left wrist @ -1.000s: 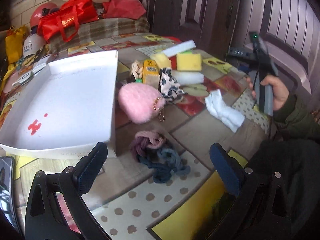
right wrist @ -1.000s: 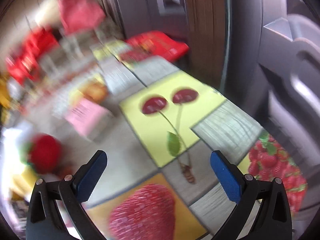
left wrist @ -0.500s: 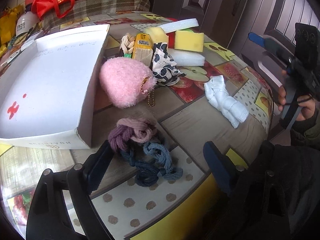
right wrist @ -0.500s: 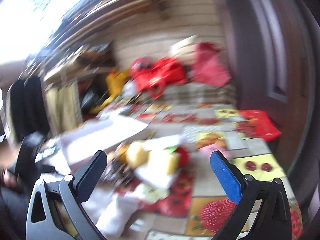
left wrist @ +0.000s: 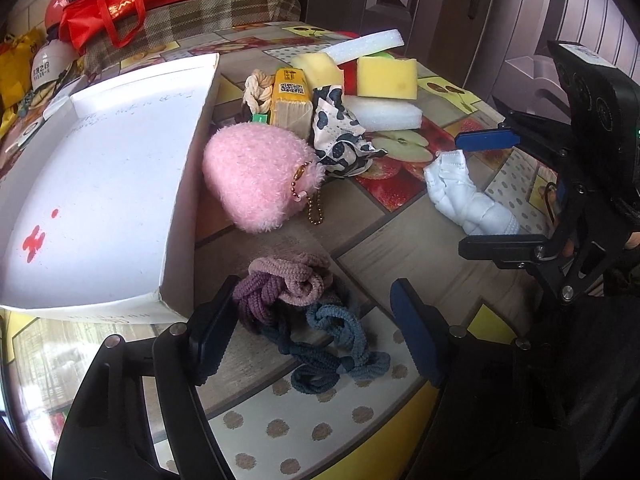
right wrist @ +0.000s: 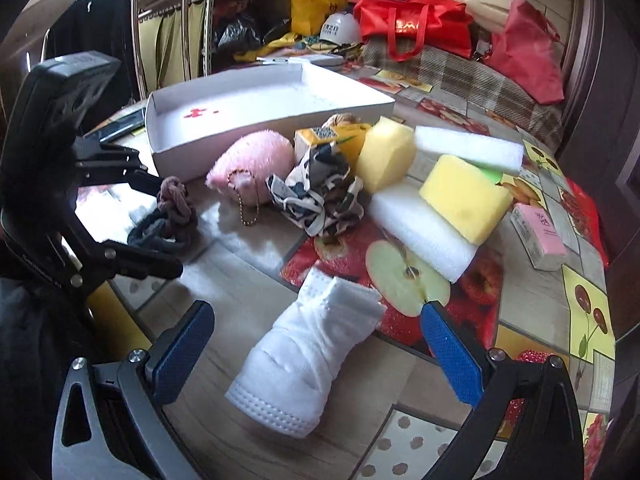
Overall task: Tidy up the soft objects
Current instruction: 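Grasp purple-blue hair ties with left tool while right tool grasps white sock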
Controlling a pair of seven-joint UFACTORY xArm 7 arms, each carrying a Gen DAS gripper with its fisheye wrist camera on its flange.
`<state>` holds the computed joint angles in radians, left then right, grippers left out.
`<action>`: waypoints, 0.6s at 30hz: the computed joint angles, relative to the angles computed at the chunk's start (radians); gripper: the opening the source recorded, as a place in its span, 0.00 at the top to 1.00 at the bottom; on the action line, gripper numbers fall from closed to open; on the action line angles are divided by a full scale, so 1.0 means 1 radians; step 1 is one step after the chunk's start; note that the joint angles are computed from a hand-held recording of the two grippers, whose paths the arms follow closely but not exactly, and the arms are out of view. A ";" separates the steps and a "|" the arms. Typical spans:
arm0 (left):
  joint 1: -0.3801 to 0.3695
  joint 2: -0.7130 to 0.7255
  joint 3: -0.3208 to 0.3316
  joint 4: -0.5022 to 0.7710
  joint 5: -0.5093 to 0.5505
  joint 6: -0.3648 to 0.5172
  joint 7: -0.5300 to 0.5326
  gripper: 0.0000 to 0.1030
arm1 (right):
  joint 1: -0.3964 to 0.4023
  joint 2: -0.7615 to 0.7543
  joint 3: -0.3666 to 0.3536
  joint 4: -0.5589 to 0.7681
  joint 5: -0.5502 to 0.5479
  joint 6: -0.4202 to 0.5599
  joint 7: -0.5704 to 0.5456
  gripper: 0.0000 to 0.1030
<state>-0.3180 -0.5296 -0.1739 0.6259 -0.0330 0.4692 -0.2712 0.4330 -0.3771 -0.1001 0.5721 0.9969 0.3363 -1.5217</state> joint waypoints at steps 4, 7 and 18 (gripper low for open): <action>0.004 -0.003 -0.007 -0.004 0.011 -0.005 -0.005 0.27 | 0.002 0.006 0.010 0.005 -0.012 -0.021 0.031 0.00; 0.002 -0.007 -0.004 -0.010 0.011 -0.010 -0.005 0.26 | 0.012 -0.011 -0.013 0.008 0.024 -0.022 0.012 0.00; 0.012 0.000 -0.025 0.000 0.049 0.004 -0.019 0.31 | 0.013 0.024 0.014 0.004 -0.060 -0.041 0.087 0.24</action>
